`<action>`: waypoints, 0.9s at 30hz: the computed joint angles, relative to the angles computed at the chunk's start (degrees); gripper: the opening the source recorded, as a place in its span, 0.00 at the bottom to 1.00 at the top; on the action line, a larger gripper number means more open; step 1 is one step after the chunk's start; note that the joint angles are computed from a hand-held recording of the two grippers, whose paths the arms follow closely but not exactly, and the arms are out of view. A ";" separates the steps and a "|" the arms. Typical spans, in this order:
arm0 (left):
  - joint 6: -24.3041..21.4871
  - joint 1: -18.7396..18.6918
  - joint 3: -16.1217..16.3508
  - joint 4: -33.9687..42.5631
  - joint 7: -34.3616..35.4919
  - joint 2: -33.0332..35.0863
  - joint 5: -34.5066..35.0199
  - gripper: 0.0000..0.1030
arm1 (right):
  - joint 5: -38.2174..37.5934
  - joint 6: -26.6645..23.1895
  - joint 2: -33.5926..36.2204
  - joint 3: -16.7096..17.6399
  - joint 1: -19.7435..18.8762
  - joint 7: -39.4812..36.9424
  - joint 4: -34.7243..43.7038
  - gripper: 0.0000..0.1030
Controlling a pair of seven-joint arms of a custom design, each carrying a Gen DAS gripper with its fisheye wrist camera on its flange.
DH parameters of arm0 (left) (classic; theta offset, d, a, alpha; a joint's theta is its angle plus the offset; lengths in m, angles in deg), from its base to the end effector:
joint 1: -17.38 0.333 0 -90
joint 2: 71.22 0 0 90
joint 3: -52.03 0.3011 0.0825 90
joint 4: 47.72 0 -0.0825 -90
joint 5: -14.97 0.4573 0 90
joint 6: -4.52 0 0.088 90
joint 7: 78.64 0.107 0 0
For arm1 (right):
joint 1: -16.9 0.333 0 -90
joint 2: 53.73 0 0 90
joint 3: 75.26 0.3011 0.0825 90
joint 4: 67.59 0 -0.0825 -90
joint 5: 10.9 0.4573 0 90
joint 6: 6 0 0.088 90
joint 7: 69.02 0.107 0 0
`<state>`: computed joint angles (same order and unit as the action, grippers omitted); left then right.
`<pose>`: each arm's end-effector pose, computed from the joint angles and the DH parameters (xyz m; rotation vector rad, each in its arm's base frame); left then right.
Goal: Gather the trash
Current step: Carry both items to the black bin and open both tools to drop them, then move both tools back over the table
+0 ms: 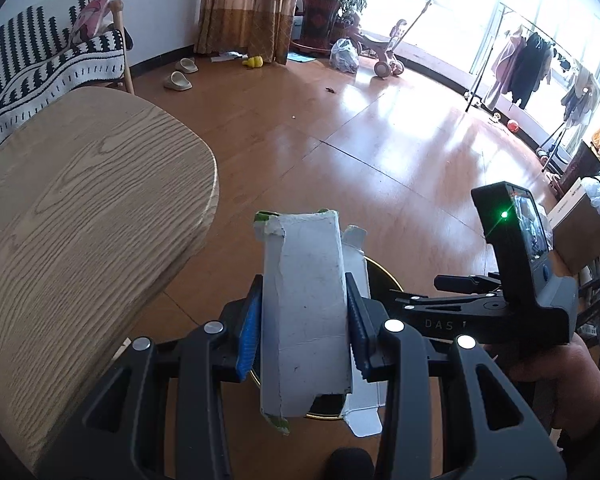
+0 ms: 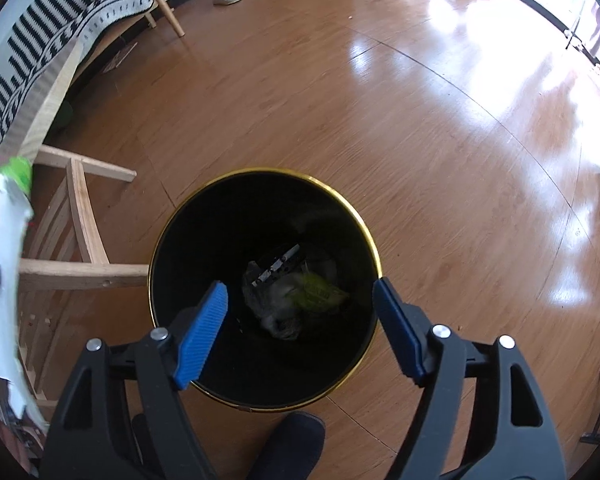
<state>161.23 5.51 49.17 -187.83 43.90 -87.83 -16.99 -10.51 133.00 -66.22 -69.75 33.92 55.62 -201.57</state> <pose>0.5360 -0.1199 0.4154 -1.5511 2.2819 -0.8746 0.5215 0.2165 0.4002 -1.7877 2.2199 -0.1453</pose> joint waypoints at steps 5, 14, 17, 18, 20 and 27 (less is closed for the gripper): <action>-4.07 -1.36 0.65 1.61 3.27 2.29 -4.28 0.36 | -2.00 -0.79 -2.39 0.01 -1.28 3.54 -1.44 0.75; -3.67 -0.54 -2.44 2.99 6.14 5.59 -7.33 0.63 | -2.60 -0.11 -6.14 -0.28 -2.82 7.90 -3.86 0.76; -3.30 -0.32 -2.51 2.78 6.54 5.02 -7.32 0.71 | -2.73 -0.25 -6.51 -0.20 -2.79 7.61 -4.04 0.76; -2.99 -0.28 -2.45 2.64 6.64 4.77 -7.43 0.72 | -2.84 -0.21 -6.53 -0.15 -2.80 7.59 -4.09 0.76; -2.94 -0.08 -2.17 2.43 6.74 4.31 -7.34 0.76 | -2.86 -0.41 -6.36 0.01 -2.70 7.73 -3.68 0.76; -1.47 2.25 -0.67 0.29 2.82 -0.17 -3.67 0.90 | -5.21 -0.56 -5.07 1.65 -1.83 9.00 -0.20 0.77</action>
